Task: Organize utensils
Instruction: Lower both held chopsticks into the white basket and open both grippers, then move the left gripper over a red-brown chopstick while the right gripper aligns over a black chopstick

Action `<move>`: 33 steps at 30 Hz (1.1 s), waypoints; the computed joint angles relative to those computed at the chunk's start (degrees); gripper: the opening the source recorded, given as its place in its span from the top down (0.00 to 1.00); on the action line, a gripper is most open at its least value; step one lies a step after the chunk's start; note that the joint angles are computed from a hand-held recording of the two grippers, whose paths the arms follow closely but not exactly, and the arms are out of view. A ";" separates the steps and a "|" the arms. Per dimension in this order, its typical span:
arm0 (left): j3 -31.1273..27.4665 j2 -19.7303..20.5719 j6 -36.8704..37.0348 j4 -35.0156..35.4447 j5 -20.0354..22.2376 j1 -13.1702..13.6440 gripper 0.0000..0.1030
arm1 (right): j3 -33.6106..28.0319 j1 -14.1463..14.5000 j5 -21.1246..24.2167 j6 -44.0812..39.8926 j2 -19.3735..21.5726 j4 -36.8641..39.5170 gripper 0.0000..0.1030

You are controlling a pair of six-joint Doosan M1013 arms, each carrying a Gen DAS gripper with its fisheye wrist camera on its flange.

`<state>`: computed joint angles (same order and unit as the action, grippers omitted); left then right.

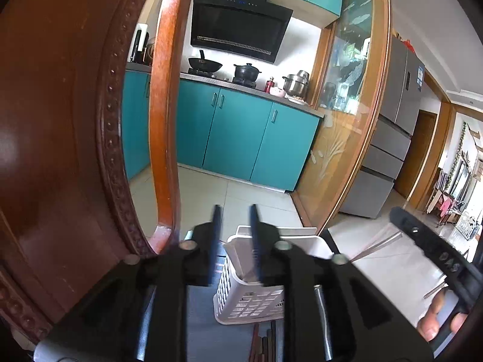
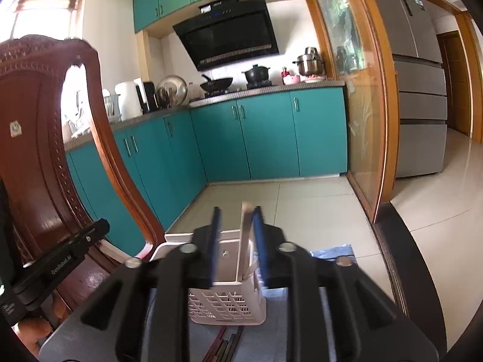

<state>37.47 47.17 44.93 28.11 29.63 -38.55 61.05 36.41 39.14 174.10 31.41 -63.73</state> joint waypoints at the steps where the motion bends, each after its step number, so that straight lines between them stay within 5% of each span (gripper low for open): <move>1: 1.33 -0.66 -1.24 0.89 -1.12 0.00 0.66 | 1.45 0.19 -0.74 2.40 -0.88 -2.56 0.67; 6: 5.95 -3.05 -2.02 1.49 -4.09 -0.15 0.56 | 6.80 0.33 -7.63 4.76 -4.17 -7.44 0.64; 10: 10.40 -5.11 -7.22 10.97 -6.64 -1.07 0.55 | 8.75 -1.23 -18.78 -23.25 -4.85 20.23 0.64; 11: 11.34 -5.52 -9.66 14.42 -6.71 -1.34 0.55 | 8.11 -1.30 -17.24 -30.56 -4.06 27.73 0.64; 13: 12.37 -5.95 -12.39 18.56 -6.24 -1.68 0.54 | 3.02 -1.57 -5.21 -44.04 -0.51 42.73 0.64; 17: 11.75 -5.58 -11.19 16.97 -4.44 -1.76 0.51 | -5.42 -3.18 12.48 -49.99 6.94 54.71 0.64; 23: 10.28 -4.86 -4.86 9.33 -2.62 -1.57 0.51 | -12.04 -2.83 21.97 -49.02 12.02 54.48 0.65; 33: 9.20 -4.28 1.87 5.01 0.85 -1.87 0.50 | -13.24 -2.86 21.01 -49.78 12.97 56.34 0.70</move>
<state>46.67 42.89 46.81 33.12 30.49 -40.42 47.81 33.55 60.15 124.32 44.37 -7.38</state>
